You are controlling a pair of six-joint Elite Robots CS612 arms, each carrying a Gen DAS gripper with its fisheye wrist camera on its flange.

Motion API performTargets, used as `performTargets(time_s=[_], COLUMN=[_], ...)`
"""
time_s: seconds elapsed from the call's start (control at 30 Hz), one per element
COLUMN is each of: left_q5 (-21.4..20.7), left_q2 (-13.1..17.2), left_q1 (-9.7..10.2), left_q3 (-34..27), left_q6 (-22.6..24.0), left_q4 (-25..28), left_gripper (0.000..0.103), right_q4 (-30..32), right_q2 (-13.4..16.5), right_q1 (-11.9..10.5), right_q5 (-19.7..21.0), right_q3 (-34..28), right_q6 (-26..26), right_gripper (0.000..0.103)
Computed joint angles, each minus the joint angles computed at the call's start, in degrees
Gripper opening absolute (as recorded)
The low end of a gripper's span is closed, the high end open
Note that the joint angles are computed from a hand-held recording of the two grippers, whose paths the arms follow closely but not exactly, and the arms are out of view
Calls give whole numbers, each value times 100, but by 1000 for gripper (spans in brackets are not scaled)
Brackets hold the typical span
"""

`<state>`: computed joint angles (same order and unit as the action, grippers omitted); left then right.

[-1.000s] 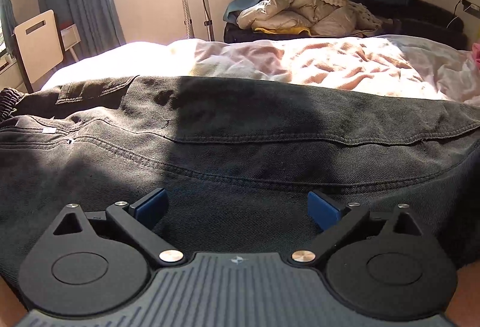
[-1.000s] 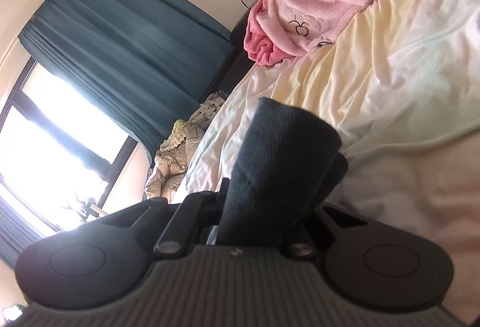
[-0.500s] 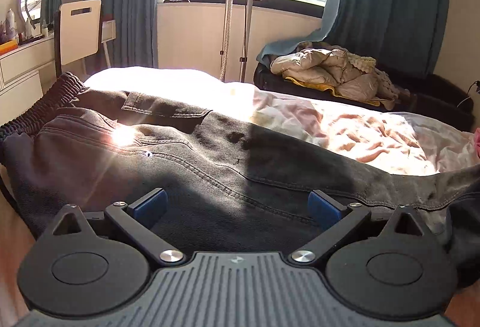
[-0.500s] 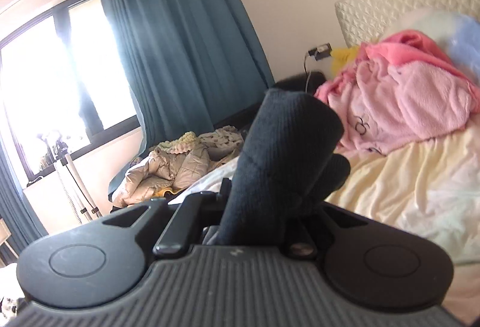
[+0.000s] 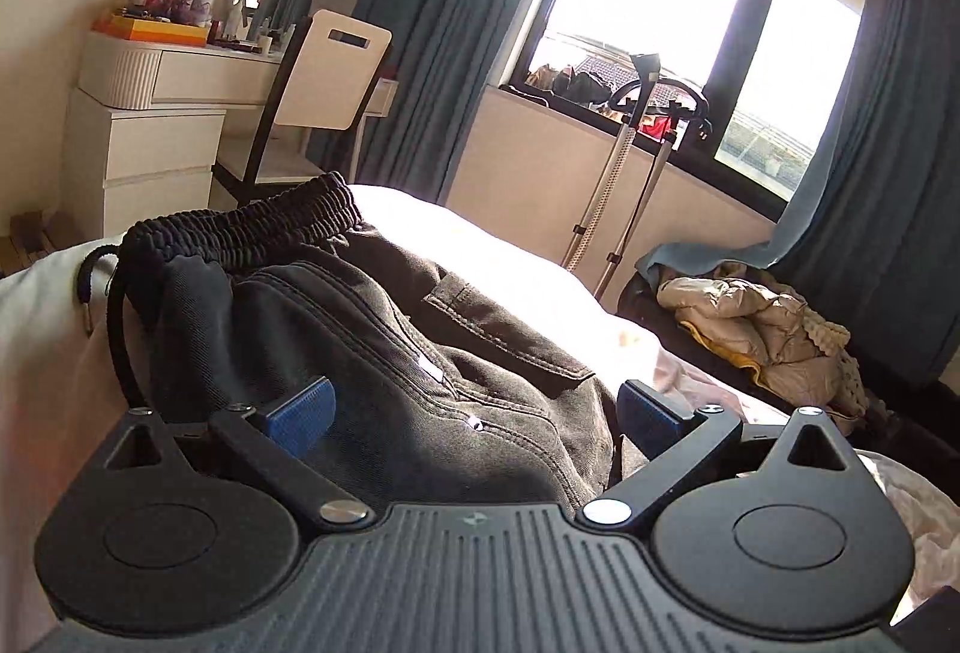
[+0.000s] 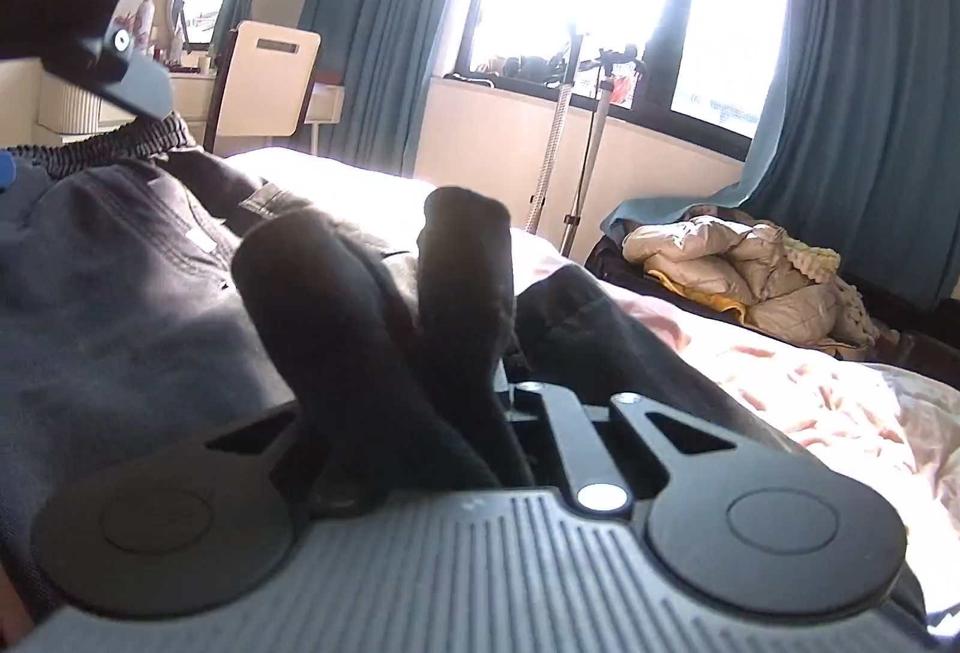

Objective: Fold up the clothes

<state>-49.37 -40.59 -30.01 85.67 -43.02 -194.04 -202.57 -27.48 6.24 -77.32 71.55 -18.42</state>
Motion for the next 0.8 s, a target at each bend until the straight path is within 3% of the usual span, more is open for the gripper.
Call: performTargets(time_s=[0.07,0.17,0.23,0.3,0.4,0.53,0.63,0.7,0.8], left_q5=[-306,-666,-945,-1215,-1785,-1850,-1937,-1797,-1744], left_q2=[44,129,155,176,184,180,210,246,306], left_q1=[31,56,62,72,105,24,-25,-79,-108], left_q3=[-23,-91,-113,-126,-159,-224,-292,-365,-470], left_q6=[42,305,507,702,1078,1653,2011,2204,2292], left_q4=[-255,-676,-815,-934,-887,-416,-60,253,623], left_gripper=[101,101,101,101,100,95,86,78,70], right_q4=[-35,44,123,175,77,-438,-1124,-1323,-1019], right_q2=[17,-132,-267,-410,-705,-1055,-1157,-1176,-1153], right_q1=[19,-105,-199,-259,-341,-608,-838,-964,-1033], right_q5=[-22,376,812,1213,1554,1763,1458,951,86], right_q3=[72,250,446,677,1213,1907,2316,2511,2448], right_q6=[-261,-164,-261,-435,-576,121,834,1527,2334], right_gripper=[10,14,27,63,64,65,72,73,73])
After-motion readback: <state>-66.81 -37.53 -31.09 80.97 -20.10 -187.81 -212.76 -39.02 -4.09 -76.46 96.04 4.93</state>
